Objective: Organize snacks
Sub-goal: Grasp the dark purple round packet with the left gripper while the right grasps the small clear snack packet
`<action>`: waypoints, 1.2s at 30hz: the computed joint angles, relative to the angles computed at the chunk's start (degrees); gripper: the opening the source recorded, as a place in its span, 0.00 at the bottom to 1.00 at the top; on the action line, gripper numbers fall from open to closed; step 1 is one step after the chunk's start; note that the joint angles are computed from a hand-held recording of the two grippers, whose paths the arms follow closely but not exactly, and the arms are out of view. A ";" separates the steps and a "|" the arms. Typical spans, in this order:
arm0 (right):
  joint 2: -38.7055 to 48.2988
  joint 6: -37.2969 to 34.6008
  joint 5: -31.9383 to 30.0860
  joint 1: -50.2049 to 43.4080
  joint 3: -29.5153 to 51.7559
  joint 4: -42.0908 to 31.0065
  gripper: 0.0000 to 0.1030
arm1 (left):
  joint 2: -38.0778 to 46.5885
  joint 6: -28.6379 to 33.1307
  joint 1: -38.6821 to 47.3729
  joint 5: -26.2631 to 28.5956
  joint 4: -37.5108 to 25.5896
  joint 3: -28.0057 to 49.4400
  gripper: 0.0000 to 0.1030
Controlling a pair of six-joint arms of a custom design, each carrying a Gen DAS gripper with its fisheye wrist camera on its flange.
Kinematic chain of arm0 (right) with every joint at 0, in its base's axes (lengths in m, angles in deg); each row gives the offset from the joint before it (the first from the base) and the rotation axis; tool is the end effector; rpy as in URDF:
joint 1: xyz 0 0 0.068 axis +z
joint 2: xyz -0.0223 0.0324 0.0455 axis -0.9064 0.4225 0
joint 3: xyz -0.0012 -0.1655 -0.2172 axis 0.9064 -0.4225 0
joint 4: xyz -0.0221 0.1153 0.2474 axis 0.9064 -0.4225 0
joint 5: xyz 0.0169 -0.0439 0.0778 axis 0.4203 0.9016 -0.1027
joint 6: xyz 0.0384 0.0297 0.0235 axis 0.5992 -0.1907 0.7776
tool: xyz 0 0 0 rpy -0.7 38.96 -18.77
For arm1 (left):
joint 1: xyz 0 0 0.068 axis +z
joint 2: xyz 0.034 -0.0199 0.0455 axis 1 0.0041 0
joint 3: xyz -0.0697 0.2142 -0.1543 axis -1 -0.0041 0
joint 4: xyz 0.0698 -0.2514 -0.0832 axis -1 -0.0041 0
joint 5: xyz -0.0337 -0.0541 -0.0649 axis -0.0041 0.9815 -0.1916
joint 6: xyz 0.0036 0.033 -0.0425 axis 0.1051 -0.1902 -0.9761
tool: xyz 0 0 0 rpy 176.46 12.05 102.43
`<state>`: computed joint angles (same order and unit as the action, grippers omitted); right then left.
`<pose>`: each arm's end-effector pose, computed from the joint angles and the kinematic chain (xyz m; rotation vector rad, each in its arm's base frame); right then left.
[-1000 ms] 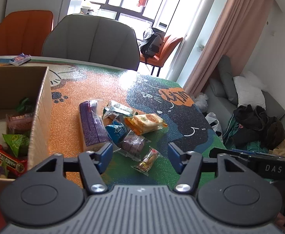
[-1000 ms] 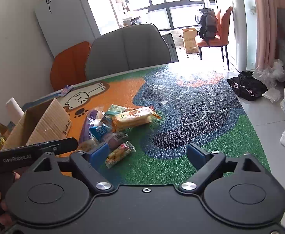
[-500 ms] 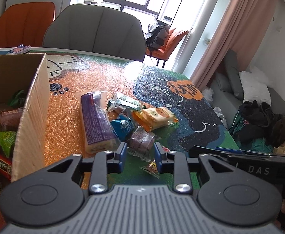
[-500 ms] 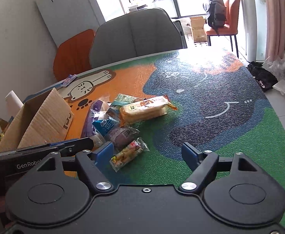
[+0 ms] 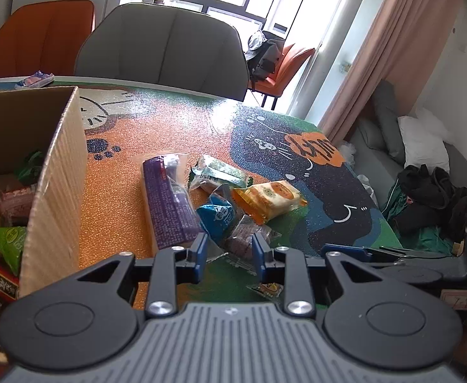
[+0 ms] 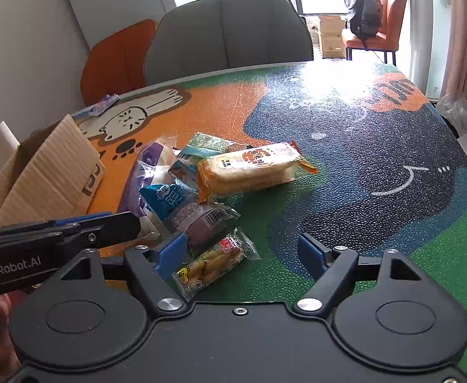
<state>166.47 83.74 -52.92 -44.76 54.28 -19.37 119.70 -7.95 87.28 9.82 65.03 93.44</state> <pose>0.3554 0.1404 0.0983 -0.4947 2.3698 0.4820 0.2645 -0.0139 0.1196 -0.3117 2.2646 -0.2813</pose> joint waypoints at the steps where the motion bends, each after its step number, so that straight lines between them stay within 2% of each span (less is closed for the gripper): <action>1: 0.20 -0.57 0.80 0.39 0.17 -0.13 0.75 | 0.35 0.05 0.19 0.27 0.17 0.24 0.28; 7: 0.25 -3.57 2.35 -0.05 0.41 -2.18 0.51 | 1.31 -0.11 -0.04 0.64 1.71 0.79 0.28; 9: 0.04 -4.05 2.69 -0.73 0.18 -2.38 0.37 | 2.06 -0.15 -0.40 0.96 2.03 1.27 0.28; 17: -1.13 -4.53 0.94 -4.13 -1.78 -1.24 0.20 | 5.40 0.74 -2.54 0.92 3.85 3.11 0.28; 24: -1.59 -4.23 0.63 -7.09 -2.45 -0.92 0.21 | 9.89 1.81 -4.63 -0.98 4.48 6.02 0.29; 28: -2.74 -4.06 1.37 -7.69 -3.54 -0.43 0.33 | 12.25 1.42 -5.16 -2.45 4.09 7.29 0.32; 30: -3.74 -4.36 2.12 -7.84 -4.53 0.11 0.45 | 13.36 1.51 -5.40 -3.33 5.17 7.39 0.34; 31: -4.12 -4.50 2.07 -8.05 -5.00 0.42 0.47 | 13.93 1.86 -5.70 -3.95 5.82 7.40 0.35; 33: -4.31 -4.67 2.03 -8.28 -5.37 0.53 0.49 | 14.86 2.44 -6.73 -6.03 6.33 7.66 0.41; 36: -4.31 -4.53 2.43 -8.46 -5.73 0.21 0.49 | 15.78 2.96 -7.54 -8.00 6.92 8.03 0.44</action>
<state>162.16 79.21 -50.48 -53.22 48.54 -19.16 135.47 -4.99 79.73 1.82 71.95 101.47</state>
